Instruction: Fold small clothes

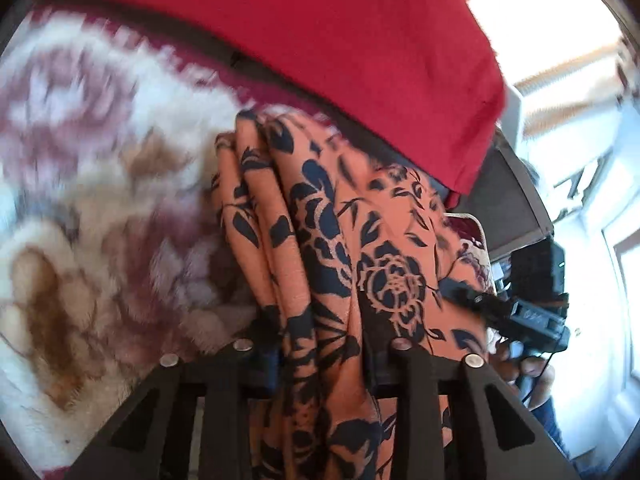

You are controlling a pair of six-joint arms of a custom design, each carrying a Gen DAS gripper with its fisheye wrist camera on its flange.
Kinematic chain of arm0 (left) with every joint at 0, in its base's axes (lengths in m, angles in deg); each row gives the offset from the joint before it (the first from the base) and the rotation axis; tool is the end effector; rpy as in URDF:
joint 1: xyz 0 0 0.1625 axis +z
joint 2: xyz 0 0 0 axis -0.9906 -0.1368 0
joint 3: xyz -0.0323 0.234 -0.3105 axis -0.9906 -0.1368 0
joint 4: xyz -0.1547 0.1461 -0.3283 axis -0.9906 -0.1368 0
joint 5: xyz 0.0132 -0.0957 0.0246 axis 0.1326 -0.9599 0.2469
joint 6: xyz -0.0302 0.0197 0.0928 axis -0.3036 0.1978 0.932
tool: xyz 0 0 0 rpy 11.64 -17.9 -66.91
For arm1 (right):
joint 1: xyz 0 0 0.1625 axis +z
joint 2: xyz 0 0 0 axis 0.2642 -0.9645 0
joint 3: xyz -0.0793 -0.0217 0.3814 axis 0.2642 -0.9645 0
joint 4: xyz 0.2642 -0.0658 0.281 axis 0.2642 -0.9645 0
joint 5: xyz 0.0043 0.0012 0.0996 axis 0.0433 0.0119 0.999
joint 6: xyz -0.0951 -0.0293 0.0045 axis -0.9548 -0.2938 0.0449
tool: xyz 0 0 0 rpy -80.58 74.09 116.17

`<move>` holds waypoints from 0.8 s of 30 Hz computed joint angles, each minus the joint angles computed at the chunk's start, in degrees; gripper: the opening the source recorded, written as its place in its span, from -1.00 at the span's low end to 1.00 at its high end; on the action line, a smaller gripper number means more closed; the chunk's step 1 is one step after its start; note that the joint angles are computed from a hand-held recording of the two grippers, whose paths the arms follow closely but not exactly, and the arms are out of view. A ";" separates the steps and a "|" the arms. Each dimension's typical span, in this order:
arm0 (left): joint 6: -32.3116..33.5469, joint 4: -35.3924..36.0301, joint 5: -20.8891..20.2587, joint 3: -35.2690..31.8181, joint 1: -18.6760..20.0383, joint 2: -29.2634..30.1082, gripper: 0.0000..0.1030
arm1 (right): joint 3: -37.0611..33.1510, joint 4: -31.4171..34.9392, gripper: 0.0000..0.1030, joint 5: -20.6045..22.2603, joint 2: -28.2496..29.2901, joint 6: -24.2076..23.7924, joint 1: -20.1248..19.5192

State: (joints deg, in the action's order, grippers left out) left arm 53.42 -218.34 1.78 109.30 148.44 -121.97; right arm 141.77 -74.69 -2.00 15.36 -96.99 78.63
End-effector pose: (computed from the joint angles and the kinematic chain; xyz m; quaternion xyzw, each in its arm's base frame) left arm -0.0548 -0.5316 0.2269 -0.0305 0.9386 -0.3433 0.0149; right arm 0.1755 -0.6133 0.2613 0.2287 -0.9695 0.0868 0.0162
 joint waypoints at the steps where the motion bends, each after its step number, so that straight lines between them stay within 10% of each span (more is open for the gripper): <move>1: 0.76 -1.24 -0.47 -0.23 -0.55 0.29 -0.43 | 0.81 -0.66 -0.38 0.84 -1.24 -0.49 -0.35; 4: 1.68 -1.15 -1.16 -2.94 -1.65 3.18 -0.37 | 2.26 -3.35 -0.35 0.77 -3.07 0.46 -2.17; 8: -1.66 2.68 4.69 -3.97 -2.62 4.90 0.17 | 2.89 -5.79 0.23 -1.59 -1.97 6.92 -5.47; 14: -4.55 -5.16 6.92 7.69 -6.60 -4.61 0.17 | 10.00 -14.44 0.28 -2.64 -9.12 2.79 -3.91; 18: -6.12 -9.16 4.60 11.00 -7.39 -3.03 0.02 | 12.82 -11.77 0.37 2.66 -12.68 0.79 -2.64; 20: -7.49 -6.49 5.78 10.79 -7.94 -2.29 -0.61 | 14.69 -8.85 0.42 6.14 -13.37 1.17 -2.61; 24: -10.21 -5.90 7.07 11.01 -7.63 -0.99 -0.54 | 17.82 -7.69 0.45 2.26 -12.76 2.16 -4.00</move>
State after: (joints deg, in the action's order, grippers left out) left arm 43.20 -224.24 8.85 120.31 140.81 -122.96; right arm 159.59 -82.38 0.26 2.60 -94.83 74.63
